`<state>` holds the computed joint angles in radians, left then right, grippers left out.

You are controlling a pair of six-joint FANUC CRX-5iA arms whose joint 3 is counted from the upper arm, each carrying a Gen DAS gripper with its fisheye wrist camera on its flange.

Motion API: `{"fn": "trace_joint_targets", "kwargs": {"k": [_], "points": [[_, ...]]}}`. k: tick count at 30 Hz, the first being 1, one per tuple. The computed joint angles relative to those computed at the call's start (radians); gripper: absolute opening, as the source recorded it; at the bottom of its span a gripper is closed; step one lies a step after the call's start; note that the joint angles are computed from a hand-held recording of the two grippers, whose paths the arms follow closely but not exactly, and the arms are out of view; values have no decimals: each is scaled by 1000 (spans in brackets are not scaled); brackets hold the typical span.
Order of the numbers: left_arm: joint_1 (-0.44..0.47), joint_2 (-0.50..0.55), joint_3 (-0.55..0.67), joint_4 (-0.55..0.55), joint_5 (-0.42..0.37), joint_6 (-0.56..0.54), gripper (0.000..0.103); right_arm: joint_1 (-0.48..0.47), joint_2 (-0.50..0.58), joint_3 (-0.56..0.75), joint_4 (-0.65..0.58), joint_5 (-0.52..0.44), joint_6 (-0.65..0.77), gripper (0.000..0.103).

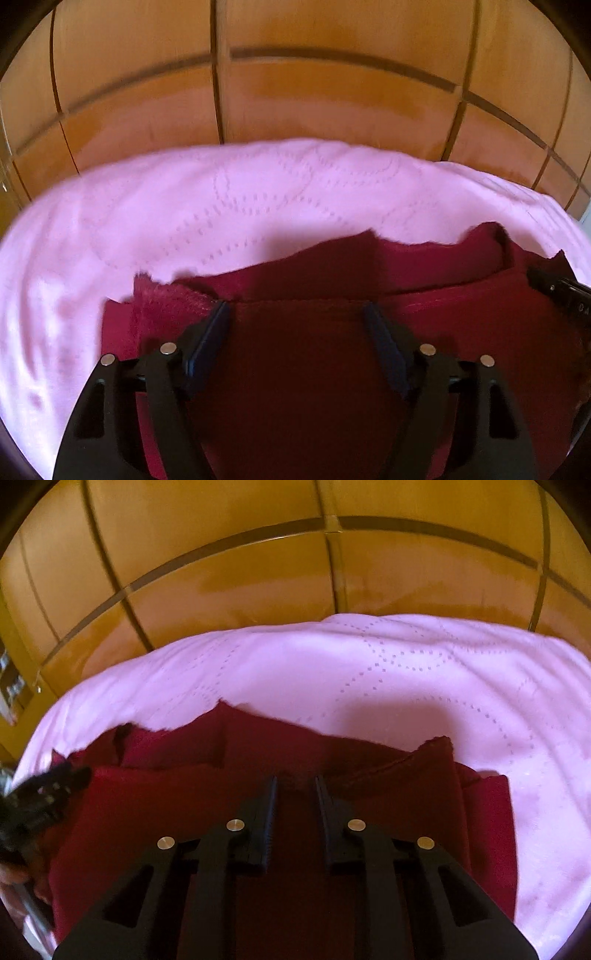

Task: Fold small clothes
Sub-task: 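Lay the folded end down and open both grippers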

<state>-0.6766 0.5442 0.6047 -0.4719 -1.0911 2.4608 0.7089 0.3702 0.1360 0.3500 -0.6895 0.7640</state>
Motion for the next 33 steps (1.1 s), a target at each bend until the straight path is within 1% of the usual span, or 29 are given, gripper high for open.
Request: {"fn": "trace_joint_targets", "kwargs": {"k": [2,4,8,10,12,14,15,16,17,18,19,20,21,22,23,24,25,28,29,31,33], "points": [[8,-4,-11,12,19,-4,77,-10,-7,-31,-2,55,-20,19],[5,2,-4,8,12,-13,80,-14,-14,-51,-4,86,-30,19],[0,-13,-29,7,33,1,82,-20,-27,-86,6,138,-54,19],[3,-13,-29,16,35,-8,84,-16,-32,-107,57,154,-92,19],[12,-24,-39,44,44,-29,86,-15,-48,-139,96,191,-130,19],[26,-47,-59,84,55,-67,87,-18,-84,-194,178,232,-219,19],[20,-64,-69,71,50,-69,88,-20,-106,-230,249,247,-292,19],[10,-78,-74,35,34,-56,88,-20,-128,-250,269,251,-313,19],[-1,-80,-66,1,7,-44,89,-17,-136,-243,242,232,-281,19],[-7,-81,-58,-26,-29,-38,89,-12,-134,-225,214,192,-238,19],[-4,-81,-58,-33,-52,-39,89,-4,-120,-194,200,122,-193,19],[-1,-80,-60,-34,-64,-40,90,-1,-105,-175,204,74,-172,19],[3,-66,-50,-42,-104,-38,93,-2,-89,-159,204,29,-159,19],[15,-60,-57,-23,-106,-39,95,-10,-79,-151,179,24,-152,19],[39,-76,-104,23,-56,-26,98,-27,-84,-164,142,72,-169,19],[52,-95,-142,39,-11,-11,99,-33,-89,-184,156,103,-205,19],[56,-99,-149,47,-2,-11,99,-34,-87,-193,182,116,-236,19],[49,-93,-141,32,-11,-9,100,-16,-76,-205,283,86,-293,19],[48,-93,-140,31,-10,-7,100,-14,-76,-209,298,83,-301,19],[46,-98,-147,30,-4,-1,100,-18,-84,-219,293,102,-307,19],[37,-108,-153,6,-9,16,100,-27,-91,-232,285,132,-314,19]]}}
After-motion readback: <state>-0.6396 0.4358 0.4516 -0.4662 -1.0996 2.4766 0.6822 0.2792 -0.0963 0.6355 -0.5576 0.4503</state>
